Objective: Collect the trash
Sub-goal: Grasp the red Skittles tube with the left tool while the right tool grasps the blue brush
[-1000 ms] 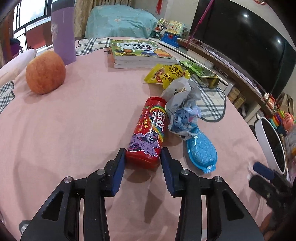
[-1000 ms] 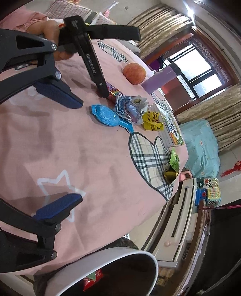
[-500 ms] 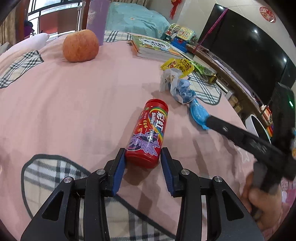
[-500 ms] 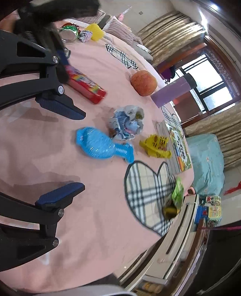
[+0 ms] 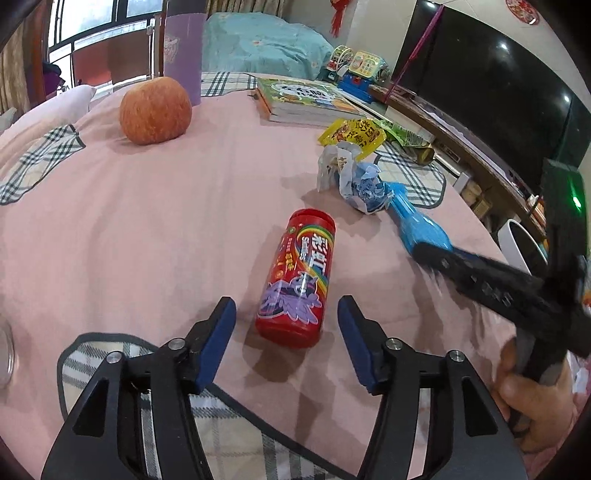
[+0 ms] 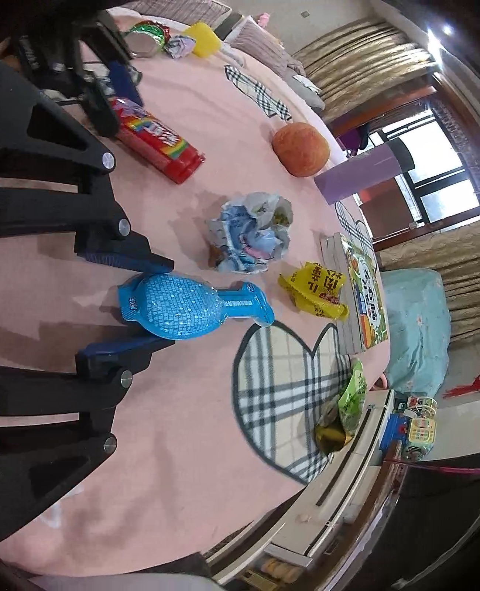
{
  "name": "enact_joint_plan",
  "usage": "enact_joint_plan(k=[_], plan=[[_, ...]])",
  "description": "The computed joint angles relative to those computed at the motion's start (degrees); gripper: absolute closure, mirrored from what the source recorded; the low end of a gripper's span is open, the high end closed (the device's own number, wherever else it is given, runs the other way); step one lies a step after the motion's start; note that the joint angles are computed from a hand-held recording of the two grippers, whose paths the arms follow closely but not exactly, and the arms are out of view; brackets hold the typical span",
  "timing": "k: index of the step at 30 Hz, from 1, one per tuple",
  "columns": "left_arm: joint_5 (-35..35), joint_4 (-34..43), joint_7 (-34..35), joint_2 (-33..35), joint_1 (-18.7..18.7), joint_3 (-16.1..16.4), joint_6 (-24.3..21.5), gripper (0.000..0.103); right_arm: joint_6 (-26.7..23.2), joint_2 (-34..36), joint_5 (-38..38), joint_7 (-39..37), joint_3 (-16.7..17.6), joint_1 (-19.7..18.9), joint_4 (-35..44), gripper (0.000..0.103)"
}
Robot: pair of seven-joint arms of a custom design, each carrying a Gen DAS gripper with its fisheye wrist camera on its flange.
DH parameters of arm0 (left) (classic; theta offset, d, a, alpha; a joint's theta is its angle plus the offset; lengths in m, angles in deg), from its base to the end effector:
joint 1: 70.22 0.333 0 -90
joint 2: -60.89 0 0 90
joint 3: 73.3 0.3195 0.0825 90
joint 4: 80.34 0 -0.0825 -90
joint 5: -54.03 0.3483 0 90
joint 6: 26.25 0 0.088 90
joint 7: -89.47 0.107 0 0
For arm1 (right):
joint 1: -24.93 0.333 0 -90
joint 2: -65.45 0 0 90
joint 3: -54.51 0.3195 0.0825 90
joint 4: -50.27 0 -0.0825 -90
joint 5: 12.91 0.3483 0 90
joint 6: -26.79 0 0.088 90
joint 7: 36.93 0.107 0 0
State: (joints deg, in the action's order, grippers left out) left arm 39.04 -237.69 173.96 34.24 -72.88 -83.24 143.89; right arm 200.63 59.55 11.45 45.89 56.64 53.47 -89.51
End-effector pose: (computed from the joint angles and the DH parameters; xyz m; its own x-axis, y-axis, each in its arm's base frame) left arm 0.3773 -0.0692 0.4612 0.0454 -0.9828 0.1790 -0.7796 -0.1469 -0.6089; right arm 0.4364 0.2227 0.4470 0.3192 -0.9220 -0.2190 -0.7808 -0.1249 -0.6121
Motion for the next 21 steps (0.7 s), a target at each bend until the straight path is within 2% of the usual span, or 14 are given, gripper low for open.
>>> enact_joint_plan(k=[4, 7, 10, 13, 15, 21], plan=[[2.3, 1.1, -1.8, 2.2, 2.7, -2.6, 1.1, 0.044, -0.5, -2.6, 5.9, -4.6, -2.4, 2.6, -2.2, 0.07], [4.9, 2.0, -3.7, 3.5, 4.8, -4.5, 1.3, 0.044, -0.8, -3.1, 14.6, -11.1, -5.5, 6.1, -2.2, 0.069], [7.2, 2.6, -5.5, 4.2, 5.9, -5.7, 1.1, 0.045, -1.5, -2.6, 18.0, -12.8, -5.0, 5.3, -1.2, 0.069], [9.6, 2.6, -7.2, 4.2, 7.0, -6.7, 1.1, 0.056, -1.2, -1.7, 18.4, -12.8, -3.4, 3.9, -0.3, 0.068], [9.7, 2.4, -7.1, 4.0, 6.0, -5.6, 1.1, 0.063, -0.7, -1.6, 17.9, -12.3, -2.3, 3.1, -0.4, 0.068], [7.5, 1.6, -6.9, 2.6, 2.4, -3.4, 0.8, 0.067, 1.2, -4.1, 17.8, -12.6, -2.4, 3.6, -3.1, 0.07]])
